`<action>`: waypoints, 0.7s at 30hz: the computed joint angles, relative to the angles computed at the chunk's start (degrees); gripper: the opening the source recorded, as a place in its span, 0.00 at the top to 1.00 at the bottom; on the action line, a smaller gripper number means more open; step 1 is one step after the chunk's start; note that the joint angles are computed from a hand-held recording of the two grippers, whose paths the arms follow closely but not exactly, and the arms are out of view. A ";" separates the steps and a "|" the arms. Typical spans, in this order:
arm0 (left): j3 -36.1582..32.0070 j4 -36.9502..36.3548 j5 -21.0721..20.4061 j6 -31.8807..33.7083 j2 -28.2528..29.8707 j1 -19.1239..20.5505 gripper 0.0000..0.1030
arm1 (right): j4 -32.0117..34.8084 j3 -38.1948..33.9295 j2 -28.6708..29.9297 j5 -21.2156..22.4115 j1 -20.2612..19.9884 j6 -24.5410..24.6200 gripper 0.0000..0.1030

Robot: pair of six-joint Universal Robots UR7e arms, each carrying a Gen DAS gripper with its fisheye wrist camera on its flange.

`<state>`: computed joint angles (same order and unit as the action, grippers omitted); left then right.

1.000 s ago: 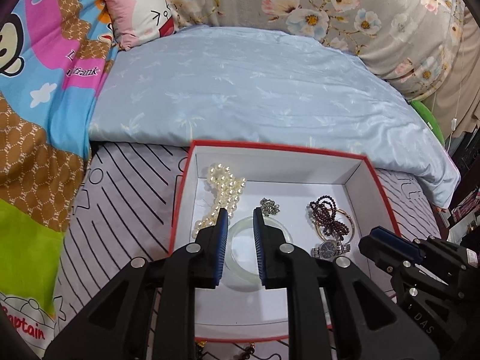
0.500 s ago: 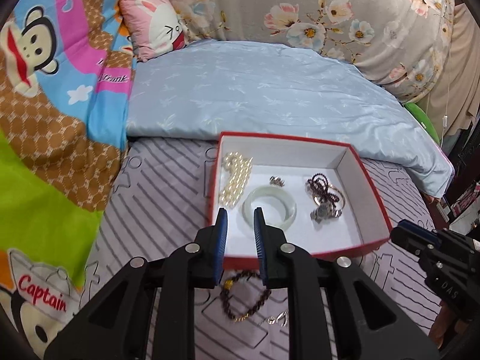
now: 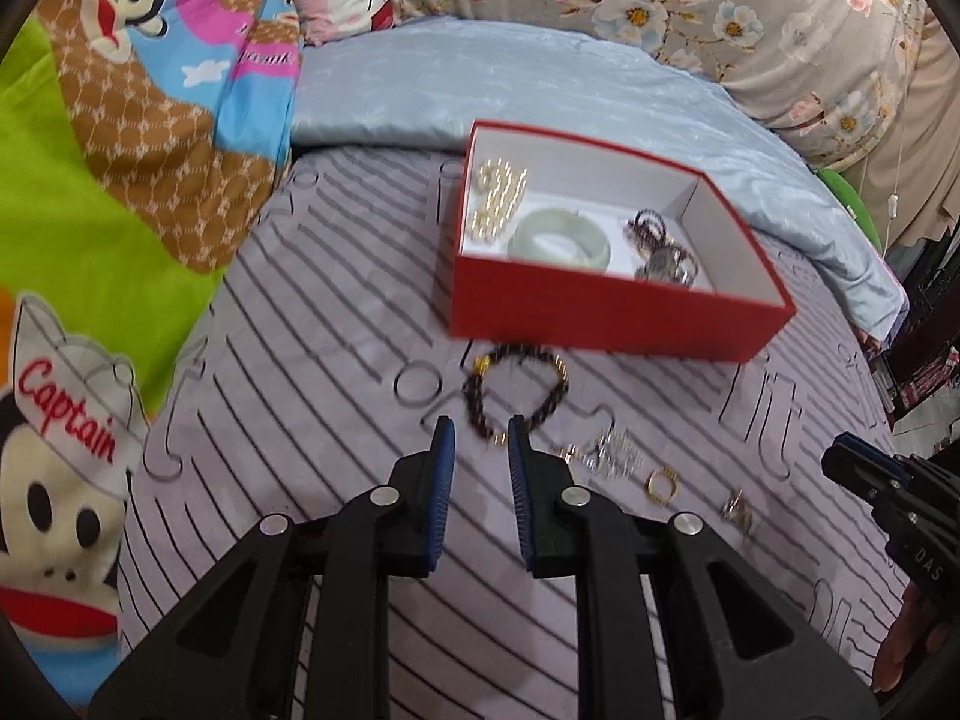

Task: Organize jewelry
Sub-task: 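Grasp the small silver pendant with the right tool while the left approaches the chain pendant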

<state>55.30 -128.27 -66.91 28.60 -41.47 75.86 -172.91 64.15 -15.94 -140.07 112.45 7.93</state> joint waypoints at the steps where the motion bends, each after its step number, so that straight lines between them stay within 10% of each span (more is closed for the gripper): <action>1: 0.89 -0.21 0.29 -0.08 -0.40 0.21 0.83 | 0.07 0.91 -0.18 0.35 -0.09 0.58 0.84; 21: 0.34 0.99 0.85 -2.93 1.29 1.22 0.69 | 4.04 -2.19 3.46 1.96 -1.42 2.79 0.74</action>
